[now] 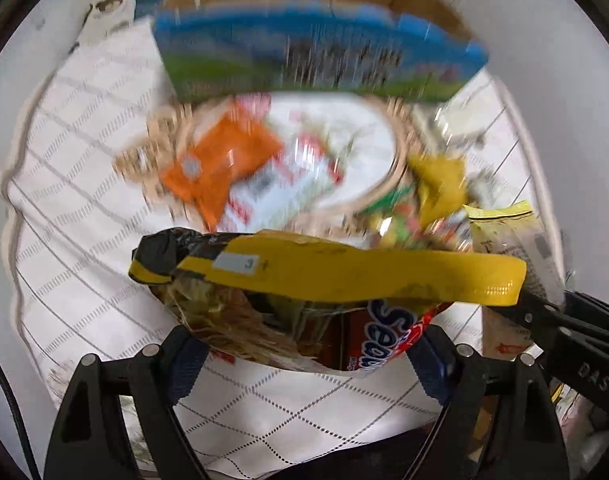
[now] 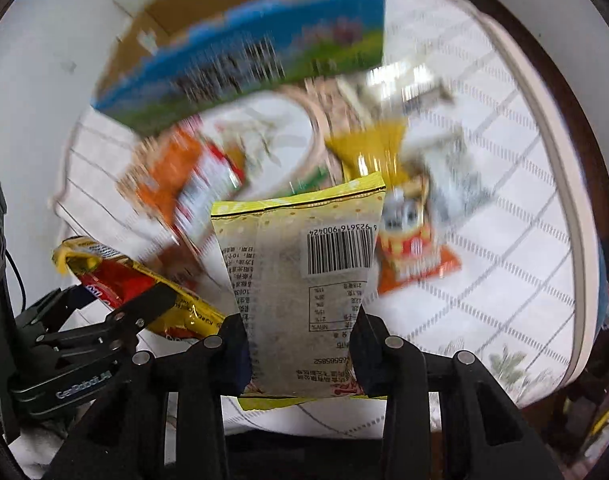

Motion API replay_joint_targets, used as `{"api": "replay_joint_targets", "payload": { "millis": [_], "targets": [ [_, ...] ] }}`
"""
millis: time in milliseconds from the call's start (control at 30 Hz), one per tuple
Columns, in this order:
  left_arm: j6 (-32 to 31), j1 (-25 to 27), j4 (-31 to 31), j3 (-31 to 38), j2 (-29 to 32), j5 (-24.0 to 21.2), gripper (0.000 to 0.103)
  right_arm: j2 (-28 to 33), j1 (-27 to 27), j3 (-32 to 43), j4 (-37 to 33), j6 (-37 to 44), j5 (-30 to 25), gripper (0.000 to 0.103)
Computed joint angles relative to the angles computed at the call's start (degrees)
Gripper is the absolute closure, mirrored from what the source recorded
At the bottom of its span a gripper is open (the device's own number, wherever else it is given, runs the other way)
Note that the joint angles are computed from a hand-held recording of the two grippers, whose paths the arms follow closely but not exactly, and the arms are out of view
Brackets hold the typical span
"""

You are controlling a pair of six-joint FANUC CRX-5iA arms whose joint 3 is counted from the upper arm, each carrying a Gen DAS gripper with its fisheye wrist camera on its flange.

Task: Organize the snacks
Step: 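Lift both held packs and carry them over the cardboard box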

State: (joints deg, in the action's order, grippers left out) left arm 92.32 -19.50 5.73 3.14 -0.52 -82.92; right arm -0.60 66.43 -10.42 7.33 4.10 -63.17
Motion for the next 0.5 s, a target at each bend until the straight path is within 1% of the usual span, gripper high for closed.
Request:
{"api": "replay_joint_targets", "payload": {
  "millis": [67, 133, 233, 300, 367, 467, 500],
  "targets": [
    [-0.8, 0.7, 0.5, 4.7, 1.6, -0.3, 0.016, -1.0, -1.7, 2.7, 2.0, 1.8, -1.7, 0.062],
    [-0.8, 1.0, 1.1, 10.0, 4.3, -0.8, 0.016, -1.1, -4.5, 4.7, 3.2, 4.8, -0.9, 0.062],
    [-0.3, 1.8, 2.5, 21.1, 10.5, -4.1, 0.016, 0.0, -10.0, 10.6, 2.8, 11.7, -1.3, 0.062],
    [-0.1, 2.3, 3.0, 29.1, 15.4, -6.5, 0.016, 3.0, -13.5, 15.0, 2.4, 16.4, -0.6, 0.062],
    [0.3, 2.4, 2.1, 38.9, 21.8, -9.7, 0.016, 4.8, -16.9, 18.1, 1.7, 20.5, 0.0, 0.062],
    [0.7, 3.1, 0.7, 56.7, 32.4, -18.0, 0.016, 11.5, -21.4, 25.8, 0.1, 26.8, -0.2, 0.062],
    [0.6, 3.3, 0.3, 62.7, 36.7, -20.0, 0.016, 13.5, -22.8, 28.0, -0.9, 28.8, -0.3, 0.062]
  ]
}}
